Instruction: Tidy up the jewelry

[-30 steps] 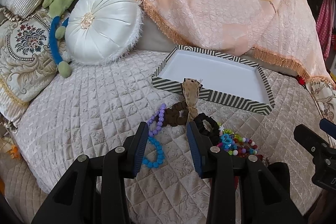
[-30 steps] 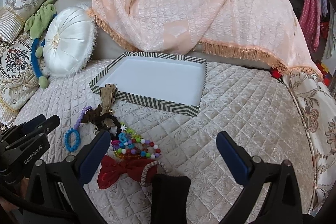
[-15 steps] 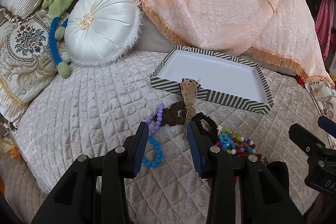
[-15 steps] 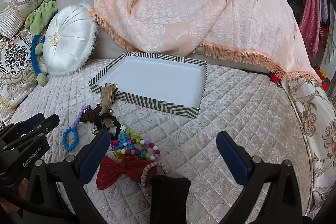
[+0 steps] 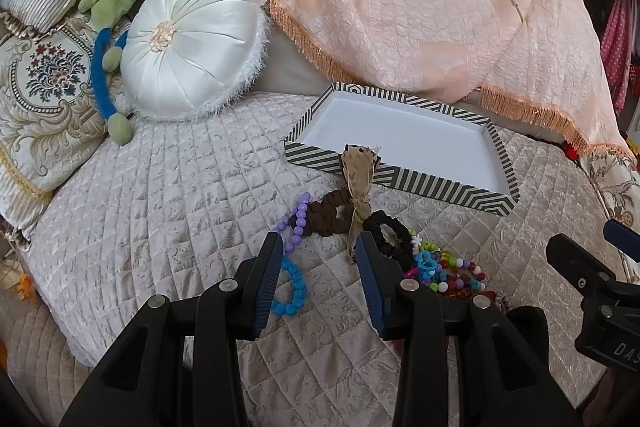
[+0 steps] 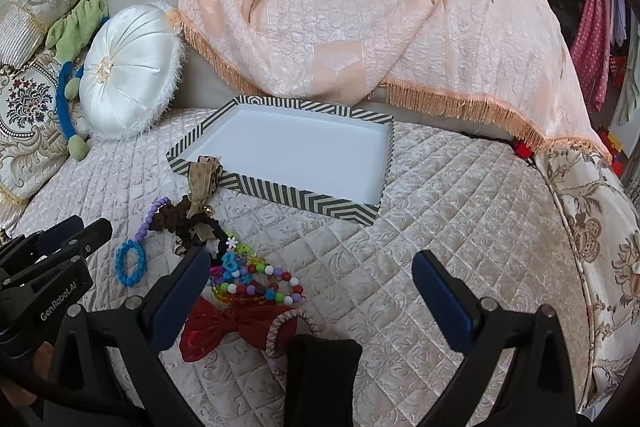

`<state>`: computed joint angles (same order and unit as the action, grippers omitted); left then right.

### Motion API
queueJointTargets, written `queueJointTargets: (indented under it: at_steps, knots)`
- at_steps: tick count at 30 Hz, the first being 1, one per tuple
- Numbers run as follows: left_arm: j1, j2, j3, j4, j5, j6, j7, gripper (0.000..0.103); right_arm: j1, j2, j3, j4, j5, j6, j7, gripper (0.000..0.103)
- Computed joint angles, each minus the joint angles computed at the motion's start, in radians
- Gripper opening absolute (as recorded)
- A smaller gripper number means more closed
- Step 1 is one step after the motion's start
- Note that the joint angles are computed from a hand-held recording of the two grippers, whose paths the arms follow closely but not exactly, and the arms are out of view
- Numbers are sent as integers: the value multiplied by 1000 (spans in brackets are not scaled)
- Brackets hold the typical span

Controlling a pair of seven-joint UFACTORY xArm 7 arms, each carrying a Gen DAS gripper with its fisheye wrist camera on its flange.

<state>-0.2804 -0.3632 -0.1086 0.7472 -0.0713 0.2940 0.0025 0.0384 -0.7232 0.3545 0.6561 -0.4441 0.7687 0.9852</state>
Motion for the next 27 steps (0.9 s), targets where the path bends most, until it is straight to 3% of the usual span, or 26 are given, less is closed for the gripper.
queueJointTargets:
  at_steps: [27]
  knots:
    - [3,27,2,27,7,12,6,27,-1,41,-11,16,-10,2,-5,102]
